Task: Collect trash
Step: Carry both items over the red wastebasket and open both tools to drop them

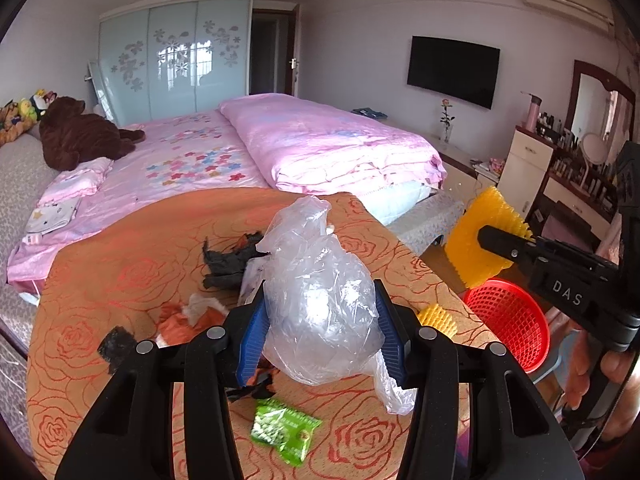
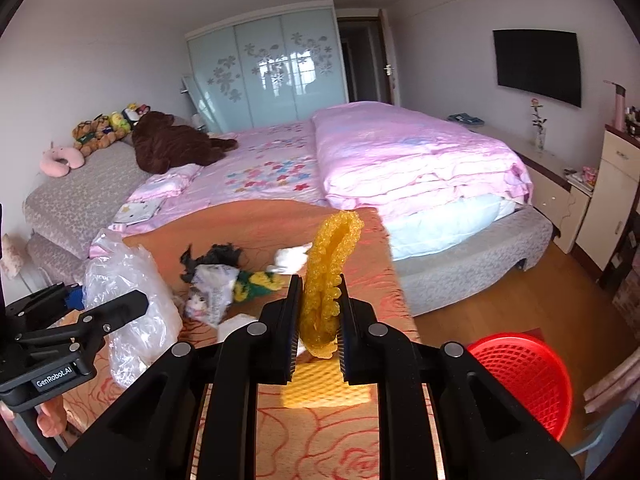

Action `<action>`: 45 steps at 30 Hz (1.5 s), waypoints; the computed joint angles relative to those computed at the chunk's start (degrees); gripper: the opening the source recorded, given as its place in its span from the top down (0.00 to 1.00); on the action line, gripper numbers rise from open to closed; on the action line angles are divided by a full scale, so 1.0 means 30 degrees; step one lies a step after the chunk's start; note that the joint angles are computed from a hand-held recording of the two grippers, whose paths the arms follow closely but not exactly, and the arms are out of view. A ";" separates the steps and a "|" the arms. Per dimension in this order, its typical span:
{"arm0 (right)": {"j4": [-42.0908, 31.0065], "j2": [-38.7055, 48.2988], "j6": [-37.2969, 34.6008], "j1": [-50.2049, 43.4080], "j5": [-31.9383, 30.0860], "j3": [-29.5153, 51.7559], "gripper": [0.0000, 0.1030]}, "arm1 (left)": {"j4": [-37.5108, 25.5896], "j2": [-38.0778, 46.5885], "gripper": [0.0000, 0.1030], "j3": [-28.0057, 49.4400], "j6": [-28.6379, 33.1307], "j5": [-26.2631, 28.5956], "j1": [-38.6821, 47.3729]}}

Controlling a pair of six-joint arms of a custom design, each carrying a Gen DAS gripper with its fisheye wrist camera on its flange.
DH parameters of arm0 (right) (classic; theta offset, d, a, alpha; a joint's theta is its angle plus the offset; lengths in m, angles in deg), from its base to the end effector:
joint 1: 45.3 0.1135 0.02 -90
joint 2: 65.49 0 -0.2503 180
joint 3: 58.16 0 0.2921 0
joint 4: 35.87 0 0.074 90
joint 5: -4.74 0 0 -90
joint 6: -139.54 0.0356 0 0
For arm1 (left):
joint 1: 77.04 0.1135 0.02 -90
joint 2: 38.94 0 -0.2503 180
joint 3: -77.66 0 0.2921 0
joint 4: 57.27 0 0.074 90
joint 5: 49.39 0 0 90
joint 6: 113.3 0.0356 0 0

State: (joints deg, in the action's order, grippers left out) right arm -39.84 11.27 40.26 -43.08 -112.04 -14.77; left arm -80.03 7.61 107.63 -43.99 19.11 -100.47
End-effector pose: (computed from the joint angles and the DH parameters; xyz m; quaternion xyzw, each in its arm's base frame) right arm 0.2899 0.0273 0.1323 -0.1896 0.8572 0.1806 0.4434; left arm 0.1985 -0.0718 0.1440 -0.0585 0.8897 -0.0016 0.4529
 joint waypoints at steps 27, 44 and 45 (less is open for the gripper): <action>0.0961 0.5812 -0.1548 -0.7836 0.0427 0.2711 0.84 | 0.4920 1.5157 0.55 0.9687 0.1646 0.1737 -0.4363; -0.0855 1.1366 -0.1714 -0.9033 0.0757 0.6463 0.83 | 0.3195 2.4005 0.52 1.7494 0.2635 0.5332 -0.4987; -0.0857 1.1521 -0.1720 -0.8999 0.0826 0.6519 0.83 | 0.3167 2.4227 0.52 1.7656 0.2671 0.5314 -0.5051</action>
